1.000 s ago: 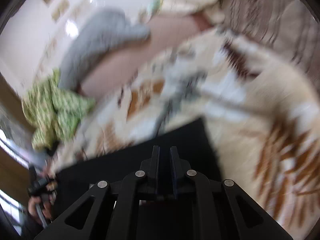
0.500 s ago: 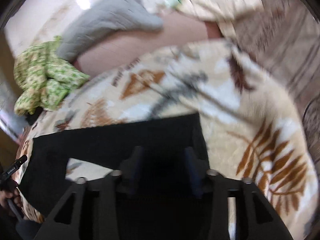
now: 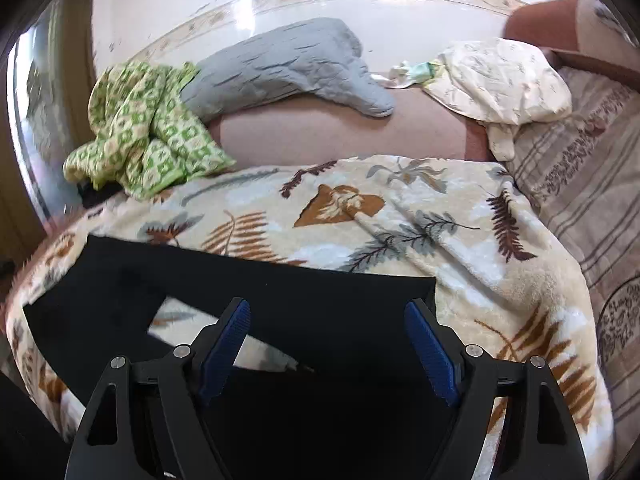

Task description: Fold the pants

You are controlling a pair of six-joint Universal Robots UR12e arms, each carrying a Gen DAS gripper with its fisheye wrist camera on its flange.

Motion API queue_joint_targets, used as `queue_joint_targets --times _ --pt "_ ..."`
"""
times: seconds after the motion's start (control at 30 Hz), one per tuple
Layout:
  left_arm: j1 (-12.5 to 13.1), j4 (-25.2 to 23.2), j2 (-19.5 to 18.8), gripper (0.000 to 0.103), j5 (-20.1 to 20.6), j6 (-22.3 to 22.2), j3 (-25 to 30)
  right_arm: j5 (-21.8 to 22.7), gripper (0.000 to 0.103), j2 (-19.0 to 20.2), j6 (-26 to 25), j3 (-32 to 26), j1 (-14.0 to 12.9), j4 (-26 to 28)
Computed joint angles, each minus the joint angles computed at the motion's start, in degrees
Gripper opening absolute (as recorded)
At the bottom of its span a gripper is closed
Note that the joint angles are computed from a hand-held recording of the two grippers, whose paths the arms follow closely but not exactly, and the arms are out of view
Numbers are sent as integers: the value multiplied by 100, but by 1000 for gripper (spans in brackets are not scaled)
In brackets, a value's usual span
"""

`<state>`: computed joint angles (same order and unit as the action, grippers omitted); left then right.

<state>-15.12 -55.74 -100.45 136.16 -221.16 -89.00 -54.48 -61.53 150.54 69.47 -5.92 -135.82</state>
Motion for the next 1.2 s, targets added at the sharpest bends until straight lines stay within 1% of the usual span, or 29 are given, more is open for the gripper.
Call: queue_joint_targets --times 0.1,0.13,0.17,0.27,0.3,0.33,0.37,0.4,0.47,0.5,0.53,0.57,0.6,0.63,0.67,0.7,0.73,0.77,0.8,0.83,0.87,0.9,0.97,1.03,1.07,1.1,1.13,1.2 --pt "45 36 7 103 -54 17 -41 -27 81 -27 -29 63 -13 -144" --pt "73 94 10 103 -128 60 -73 2 81 -29 42 63 -35 -154" --pt "135 312 35 103 -316 249 -165 5 81 -27 114 59 -48 -171" --pt "360 1572 156 103 -783 1413 -617 -95 81 -13 438 33 -76 -276" --pt "510 2023 239 103 -1074 1880 -813 -196 81 2 511 -5 -74 -215" --pt "653 2308 311 103 -1345 2162 -947 -270 81 17 577 -44 -74 -135" --pt "784 2474 367 103 -1588 2339 -1035 -256 81 36 622 -86 -84 -42" --pt "972 2628 427 103 -1919 2576 -1124 -185 81 60 648 -140 -100 100" --pt "1216 2812 436 103 -2328 2990 -1167 -162 81 81 698 -183 -110 182" --pt "1353 2789 396 103 -2549 3223 -1125 -171 81 90 732 -193 -112 157" --pt "1445 2706 333 103 -2688 3373 -1049 -186 81 102 743 -210 -109 160" --pt "1519 2656 273 103 -2838 3455 -986 -218 81 110 760 -222 -102 160" --pt "1610 2627 215 101 -3068 3520 -921 -283 81 119 800 -234 -91 140" --pt "1744 2585 127 99 -3502 3571 -822 -322 81 122 817 -237 -83 133" --pt "1826 2525 62 92 -3808 3659 -751 -367 81 127 815 -244 -73 141" --pt "1899 2422 -20 79 -4139 3846 -663 -413 81 128 812 -247 -63 147" --pt "1956 2251 -100 70 -4386 4074 -570 -478 81 131 800 -247 -50 145" --pt "2000 1994 -210 50 -4530 4290 -442 -521 81 131 786 -244 -41 137" --pt "2045 1816 -274 38 -4644 4394 -372 -605 81 132 759 -241 -24 129" --pt "2069 1668 -342 35 -4659 4502 -316 -672 81 134 745 -240 -10 126" --pt "2069 1603 -407 32 -4527 4613 -279 -758 81 135 740 -236 7 117" --pt "2073 1660 -445 32 -4448 4682 -283 -797 81 140 739 -238 16 116" --pt "2094 1977 -448 32 -4367 4745 -349 -864 81 149 714 -248 38 139" --pt "2132 2287 -410 32 -4255 4649 -429 -944 81 157 659 -251 65 146" --pt "2181 2424 -379 33 -4341 4545 -481 -987 81 166 597 -261 83 176" --pt "2243 2397 -362 34 -4486 4505 -495 -1041 81 171 566 -265 98 184" --pt "2315 2220 -360 34 -4719 4476 -477 -1062 81 179 548 -272 105 182" --pt "2349 1942 -398 35 -4858 4563 -413 -1081 81 184 547 -269 112 142"
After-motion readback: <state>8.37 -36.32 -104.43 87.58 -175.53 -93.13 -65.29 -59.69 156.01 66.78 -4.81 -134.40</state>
